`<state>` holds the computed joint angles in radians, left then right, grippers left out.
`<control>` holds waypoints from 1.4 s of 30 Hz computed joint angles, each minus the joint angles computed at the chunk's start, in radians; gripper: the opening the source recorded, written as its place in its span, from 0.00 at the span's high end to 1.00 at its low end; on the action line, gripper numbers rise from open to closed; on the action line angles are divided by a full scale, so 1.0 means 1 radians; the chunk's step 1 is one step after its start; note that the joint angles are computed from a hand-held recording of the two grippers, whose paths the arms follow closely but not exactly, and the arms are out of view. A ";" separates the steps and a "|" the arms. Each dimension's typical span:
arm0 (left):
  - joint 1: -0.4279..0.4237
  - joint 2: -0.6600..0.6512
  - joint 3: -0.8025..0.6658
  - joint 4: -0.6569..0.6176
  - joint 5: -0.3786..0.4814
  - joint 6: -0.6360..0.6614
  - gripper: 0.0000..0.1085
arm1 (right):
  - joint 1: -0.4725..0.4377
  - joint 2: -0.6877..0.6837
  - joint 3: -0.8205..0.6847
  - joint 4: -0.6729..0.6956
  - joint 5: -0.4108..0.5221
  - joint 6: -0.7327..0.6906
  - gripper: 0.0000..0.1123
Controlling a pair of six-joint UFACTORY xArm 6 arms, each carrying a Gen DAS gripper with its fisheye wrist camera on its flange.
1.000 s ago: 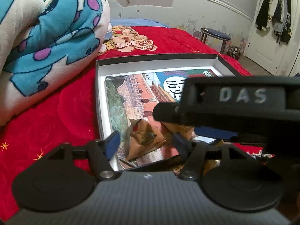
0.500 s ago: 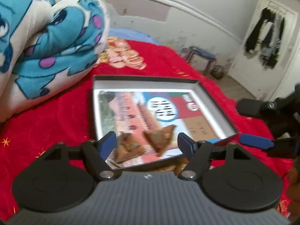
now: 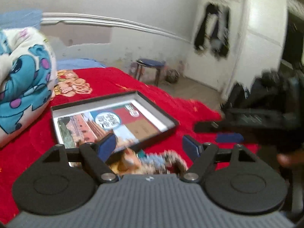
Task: Organize objects
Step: 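Move both tools back to the pile and grasp a crocheted scrunchie each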
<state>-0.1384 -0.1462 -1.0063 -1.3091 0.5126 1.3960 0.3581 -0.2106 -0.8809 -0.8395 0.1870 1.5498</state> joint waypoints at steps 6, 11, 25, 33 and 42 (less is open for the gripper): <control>-0.038 -0.035 0.093 -0.077 -0.069 0.068 0.28 | -0.021 0.029 0.066 0.145 -0.067 -0.028 0.24; -0.009 0.056 0.044 -0.058 0.039 -0.081 0.38 | -0.027 0.068 0.080 0.247 -0.049 -0.050 0.36; -0.120 0.151 0.049 0.096 -0.283 -0.184 0.66 | 0.038 0.154 0.040 0.636 -0.040 -0.405 0.62; -0.123 0.145 0.058 0.137 -0.287 -0.244 0.78 | 0.053 0.159 0.031 0.661 -0.022 -0.425 0.63; -0.129 0.143 0.058 0.123 -0.306 -0.238 0.84 | 0.046 0.163 0.074 0.816 -0.087 -0.442 0.70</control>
<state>-0.2677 -0.0036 -0.9480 -1.1865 0.2064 1.1575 0.4041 -0.0473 -0.8064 -0.0235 0.1004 1.1083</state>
